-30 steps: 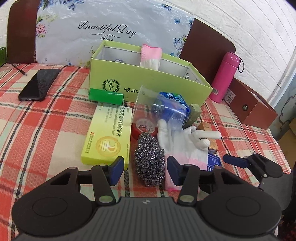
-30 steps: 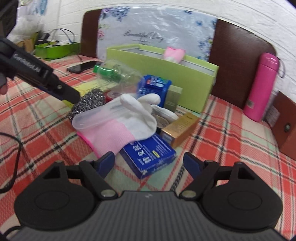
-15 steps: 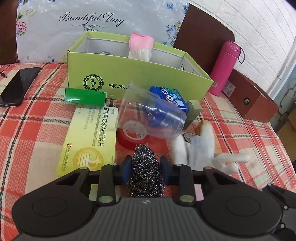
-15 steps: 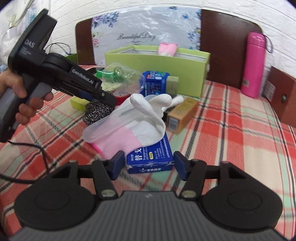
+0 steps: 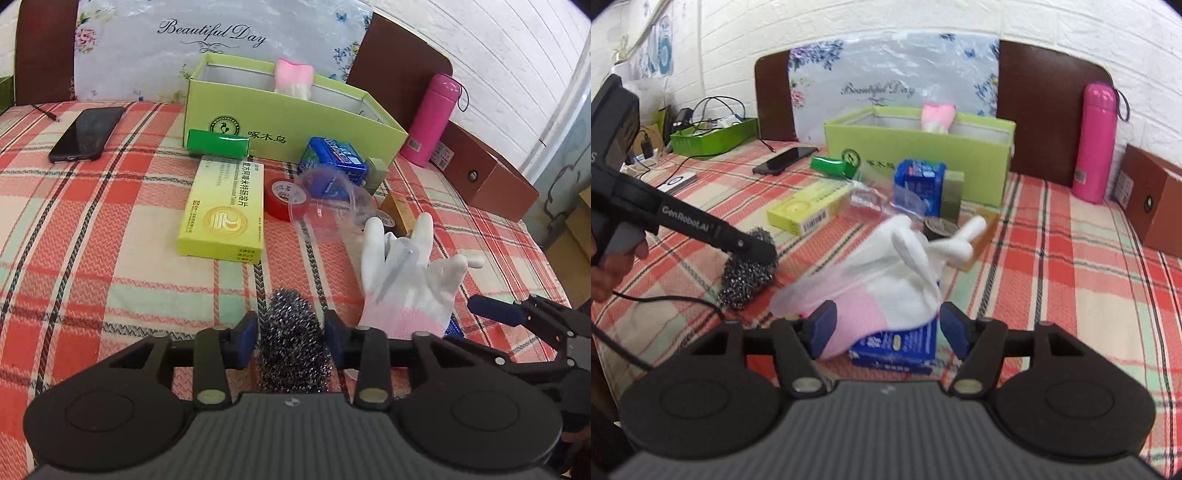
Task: Organize objects
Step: 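Grasp the steel wool scrubber with left tool while right tool grasps a clear plastic cup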
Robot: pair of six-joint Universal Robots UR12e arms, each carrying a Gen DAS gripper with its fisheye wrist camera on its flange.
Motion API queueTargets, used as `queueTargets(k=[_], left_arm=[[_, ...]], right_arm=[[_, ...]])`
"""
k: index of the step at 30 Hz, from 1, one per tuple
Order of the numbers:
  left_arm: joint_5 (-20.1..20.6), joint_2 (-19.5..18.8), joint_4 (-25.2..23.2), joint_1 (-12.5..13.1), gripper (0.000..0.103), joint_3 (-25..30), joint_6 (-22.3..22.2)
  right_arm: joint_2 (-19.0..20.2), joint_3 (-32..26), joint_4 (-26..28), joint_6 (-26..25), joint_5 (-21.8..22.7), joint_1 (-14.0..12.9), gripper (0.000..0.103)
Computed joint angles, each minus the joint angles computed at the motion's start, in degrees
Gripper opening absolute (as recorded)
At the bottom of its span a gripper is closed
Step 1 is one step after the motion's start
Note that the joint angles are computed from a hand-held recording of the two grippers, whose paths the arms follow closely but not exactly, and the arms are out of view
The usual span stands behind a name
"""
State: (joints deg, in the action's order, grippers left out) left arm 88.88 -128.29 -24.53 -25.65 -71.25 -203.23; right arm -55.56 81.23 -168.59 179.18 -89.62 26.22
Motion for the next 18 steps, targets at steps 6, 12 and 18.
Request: queueTargets(k=[6, 12, 18], left_arm=[[-0.51, -0.32, 0.15, -0.4, 0.05, 0.38, 0.86], [0.67, 0.28, 1.09, -0.26, 0.05, -0.98, -1.04], [2.22, 1.44, 2.89, 0.28, 0.05, -2.77, -3.91]], right_arm=[[1.13, -1.99, 0.44, -0.74, 2.16, 0.55, 0.061], [4.47, -8.37, 7.37, 9.2, -0.57, 1.32, 0.06], [8.65, -14.06, 8.14, 8.37, -7.58, 2.85, 0.057]])
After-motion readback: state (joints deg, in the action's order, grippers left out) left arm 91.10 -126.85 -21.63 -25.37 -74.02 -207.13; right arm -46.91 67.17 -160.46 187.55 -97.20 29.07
